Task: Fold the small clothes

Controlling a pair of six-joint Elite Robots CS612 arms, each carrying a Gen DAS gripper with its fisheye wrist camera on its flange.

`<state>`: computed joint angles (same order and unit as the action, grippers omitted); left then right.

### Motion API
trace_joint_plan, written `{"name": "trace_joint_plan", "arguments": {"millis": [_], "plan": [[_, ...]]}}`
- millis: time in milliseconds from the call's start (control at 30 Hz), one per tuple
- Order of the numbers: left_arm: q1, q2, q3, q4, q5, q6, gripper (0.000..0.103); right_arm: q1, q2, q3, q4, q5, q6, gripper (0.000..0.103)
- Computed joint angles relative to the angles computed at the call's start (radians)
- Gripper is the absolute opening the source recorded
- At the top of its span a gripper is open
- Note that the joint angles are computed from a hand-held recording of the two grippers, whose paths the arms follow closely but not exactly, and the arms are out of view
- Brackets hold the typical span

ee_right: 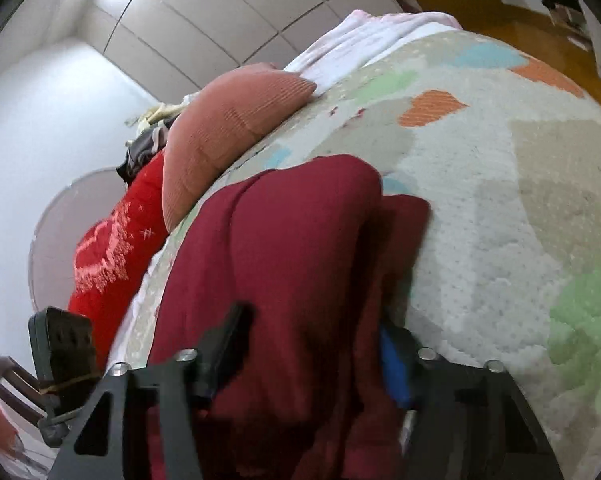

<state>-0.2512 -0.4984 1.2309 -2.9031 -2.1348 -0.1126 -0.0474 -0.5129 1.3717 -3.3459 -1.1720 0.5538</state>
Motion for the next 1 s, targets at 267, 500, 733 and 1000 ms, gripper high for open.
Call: {"name": "trace_joint_plan", "arguments": {"millis": [267,500,733,1000], "plan": [[0.030,-0.127,0.200,-0.093,0.008,0.074,0.055,0.031,-0.095,0.102,-0.024,0.018,-0.088,0.042],[0.028,-0.193,0.358,-0.135,0.161,0.107,0.058,0.084,-0.144,0.170,0.128,-0.120,-0.153,0.051],[0.015,-0.236,0.453,-0.324,0.297,0.083,0.061,0.116,-0.229,0.278,-0.028,-0.248,-0.236,0.049],[0.008,-0.219,0.441,-0.304,0.327,0.123,0.065,0.183,-0.144,0.141,0.199,-0.424,-0.427,0.037]]}}
